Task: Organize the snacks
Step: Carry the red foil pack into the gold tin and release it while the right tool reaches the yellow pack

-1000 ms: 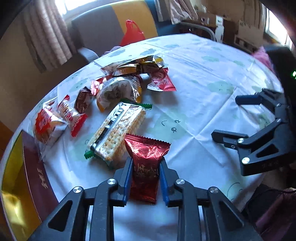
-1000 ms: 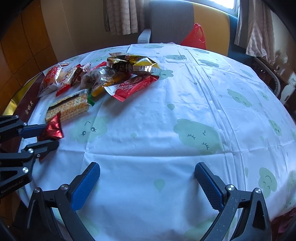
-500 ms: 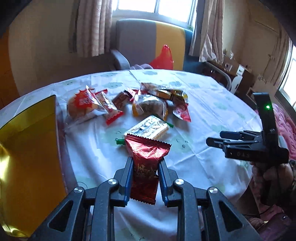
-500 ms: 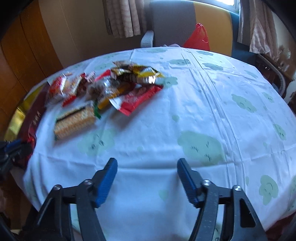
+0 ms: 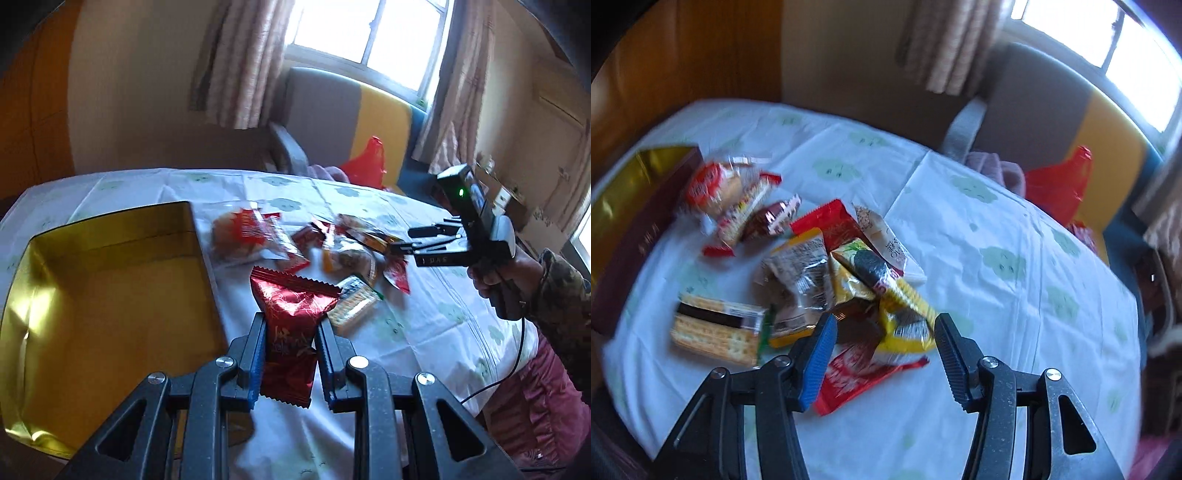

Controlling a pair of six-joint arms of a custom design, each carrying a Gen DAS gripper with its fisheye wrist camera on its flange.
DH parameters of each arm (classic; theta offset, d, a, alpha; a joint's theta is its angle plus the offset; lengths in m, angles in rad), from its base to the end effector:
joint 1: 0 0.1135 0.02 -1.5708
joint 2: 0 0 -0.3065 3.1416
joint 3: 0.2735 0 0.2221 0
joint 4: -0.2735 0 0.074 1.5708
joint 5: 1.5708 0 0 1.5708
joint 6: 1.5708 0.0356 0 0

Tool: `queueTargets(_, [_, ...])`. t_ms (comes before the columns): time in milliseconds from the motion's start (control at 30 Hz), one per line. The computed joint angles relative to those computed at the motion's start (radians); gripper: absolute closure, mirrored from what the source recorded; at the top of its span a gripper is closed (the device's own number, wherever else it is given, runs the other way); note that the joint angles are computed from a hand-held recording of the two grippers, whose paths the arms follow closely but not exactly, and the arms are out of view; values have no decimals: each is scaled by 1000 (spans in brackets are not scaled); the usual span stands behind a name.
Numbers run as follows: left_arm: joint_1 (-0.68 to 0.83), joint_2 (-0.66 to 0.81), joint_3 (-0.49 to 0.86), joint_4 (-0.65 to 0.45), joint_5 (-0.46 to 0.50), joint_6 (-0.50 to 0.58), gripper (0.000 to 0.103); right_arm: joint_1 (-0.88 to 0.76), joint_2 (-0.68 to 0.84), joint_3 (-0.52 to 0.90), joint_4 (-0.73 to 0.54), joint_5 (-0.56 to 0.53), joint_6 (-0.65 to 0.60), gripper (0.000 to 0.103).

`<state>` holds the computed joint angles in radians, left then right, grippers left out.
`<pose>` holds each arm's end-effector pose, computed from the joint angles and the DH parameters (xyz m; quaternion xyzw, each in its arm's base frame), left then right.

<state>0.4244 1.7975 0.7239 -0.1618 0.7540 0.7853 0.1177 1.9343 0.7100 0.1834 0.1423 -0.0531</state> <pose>0.2620 0.0917 0.1584 0.2250 0.8908 -0.2103 0.3341 0.3117 0.0318 0.1250 -0.0636 0.9607 -0.0601 0.2633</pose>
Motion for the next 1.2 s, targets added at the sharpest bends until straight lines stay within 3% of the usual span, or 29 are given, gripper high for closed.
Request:
queueTargets(133, [38, 78, 128, -47, -20, -80, 77, -27, 116, 138, -101, -2, -115, 47])
queueTargets(233, [37, 160, 236, -44, -71, -207, 77, -36, 177, 195, -145, -13, -162, 56])
queueTargets(300, [24, 222, 315, -52, -109, -303, 77, -34, 183, 183, -119, -6, -179, 66])
queueTargets(400, [-4, 306, 410, -39, -171, -422, 77, -43, 174, 149, -74, -18, -167, 69])
queueTargets(600, [-84, 392, 515, 3, -239, -524, 76, -21, 154, 102, -21, 14, -134, 71])
queueTargets(700, [-117, 421, 560, -11, -254, -524, 74, -7, 136, 65, 12, 28, -114, 71])
queueTargets(900, [-156, 399, 518, 35, -359, -545, 68, 17, 95, -8, 65, 44, -58, 71])
queueTargets(1200, [-116, 168, 150, 304, -438, -462, 68, 38, -73, -184, 177, 3, 91, 72])
